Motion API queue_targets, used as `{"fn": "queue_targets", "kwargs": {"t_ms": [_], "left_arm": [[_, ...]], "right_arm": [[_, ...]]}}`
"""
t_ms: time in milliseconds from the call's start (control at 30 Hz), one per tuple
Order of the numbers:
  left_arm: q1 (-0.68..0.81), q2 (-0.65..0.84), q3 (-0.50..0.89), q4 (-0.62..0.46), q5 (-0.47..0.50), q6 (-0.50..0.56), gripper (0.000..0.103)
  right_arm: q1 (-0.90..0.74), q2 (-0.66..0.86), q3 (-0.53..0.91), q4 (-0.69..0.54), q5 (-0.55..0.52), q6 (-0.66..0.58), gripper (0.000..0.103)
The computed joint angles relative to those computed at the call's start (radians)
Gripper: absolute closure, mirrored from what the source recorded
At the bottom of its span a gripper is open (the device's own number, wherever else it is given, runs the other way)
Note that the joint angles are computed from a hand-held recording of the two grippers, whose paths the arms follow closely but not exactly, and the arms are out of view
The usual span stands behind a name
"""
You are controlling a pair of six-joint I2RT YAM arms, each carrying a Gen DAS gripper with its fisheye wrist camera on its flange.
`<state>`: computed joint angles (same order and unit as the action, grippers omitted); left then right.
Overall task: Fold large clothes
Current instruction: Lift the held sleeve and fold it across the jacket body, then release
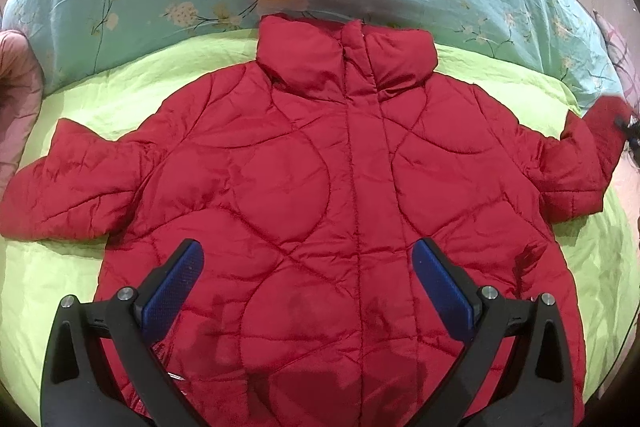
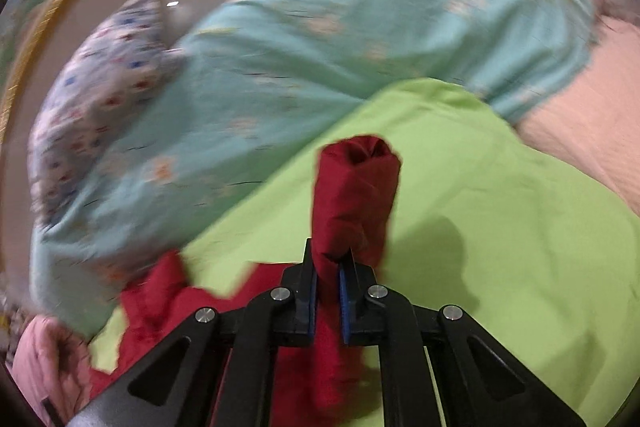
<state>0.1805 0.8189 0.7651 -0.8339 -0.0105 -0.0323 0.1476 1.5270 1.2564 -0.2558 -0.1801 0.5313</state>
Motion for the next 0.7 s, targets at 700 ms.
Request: {"fn": "queue_targets", "kwargs": {"t_ms": [700], "left_arm": [[0.604,0.044,0.150,-0.188,0.479,0.389,0.000]], "right_arm": [[0.614,0.294,0.428,0.048,-0.155,0.136,0.095]]}}
